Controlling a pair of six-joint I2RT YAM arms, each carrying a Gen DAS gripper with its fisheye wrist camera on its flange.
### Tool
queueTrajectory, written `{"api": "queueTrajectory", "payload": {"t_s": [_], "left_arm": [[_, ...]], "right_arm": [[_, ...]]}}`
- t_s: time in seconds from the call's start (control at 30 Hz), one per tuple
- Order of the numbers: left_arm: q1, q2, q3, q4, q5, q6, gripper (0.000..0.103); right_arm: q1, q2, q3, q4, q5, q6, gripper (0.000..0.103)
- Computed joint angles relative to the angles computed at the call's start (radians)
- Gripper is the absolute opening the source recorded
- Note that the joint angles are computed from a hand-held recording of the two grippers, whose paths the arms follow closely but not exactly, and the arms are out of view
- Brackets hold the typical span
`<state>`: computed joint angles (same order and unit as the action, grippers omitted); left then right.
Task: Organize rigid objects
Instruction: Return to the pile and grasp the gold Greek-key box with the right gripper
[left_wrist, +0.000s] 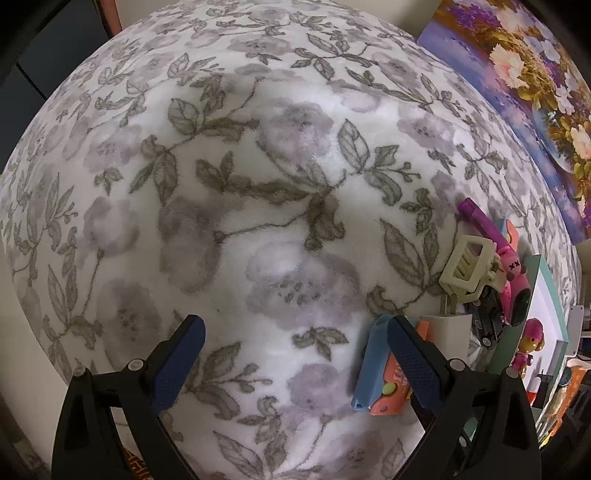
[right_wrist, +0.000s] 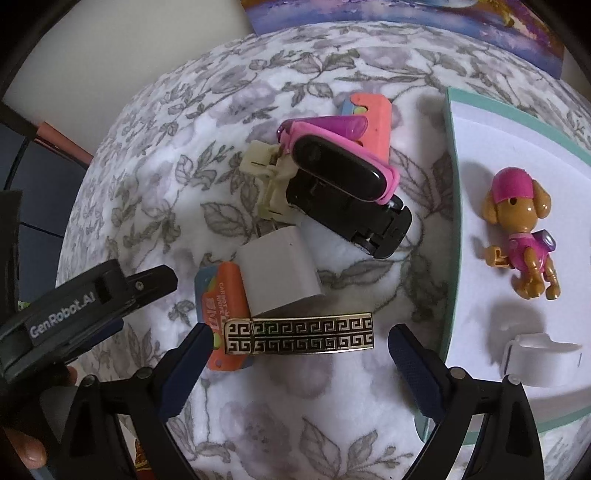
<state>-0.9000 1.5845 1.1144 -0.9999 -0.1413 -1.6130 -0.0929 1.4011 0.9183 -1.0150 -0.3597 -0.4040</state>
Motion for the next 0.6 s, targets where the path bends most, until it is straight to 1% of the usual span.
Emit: {"api": "queueTrajectory", "payload": {"t_s": [0.1,0.23,0.27,0.3,0.47,0.6], "left_arm": [[-0.001,-0.003,-0.006,0.002,0.002,0.003,0.099],[-0.005,0.004,0.005,-0.001,0.006,0.01,0.099],[-0.006,0.01,0.013,-0.003,0.008,0.013,0.099],[-0.004,0.011,0.012,0.0,0.011,0.016,0.099],[-0.004,0.012,0.013,0.018,0.019,0.022,0.099],[-0.002,0.006,0.007,0.036,0.026,0.034,0.099]], "right_arm": [[0.0,0.003,-0.002,0.009,0.002,0.013,0.091],[-0.001,0.006,-0.005,0.011,0.001,0.002,0.089],[-0.001,0.007,-0.007,0.01,-0.003,-0.002,0.087],[-0.004,0.011,-0.006,0.007,-0.009,-0.004,0.084],[-0.027,0.009,0.005,-0.008,-0.013,-0.021,0.083],[-0.079,0.012,0.051,-0.05,-0.04,-0.041,0.083]]}}
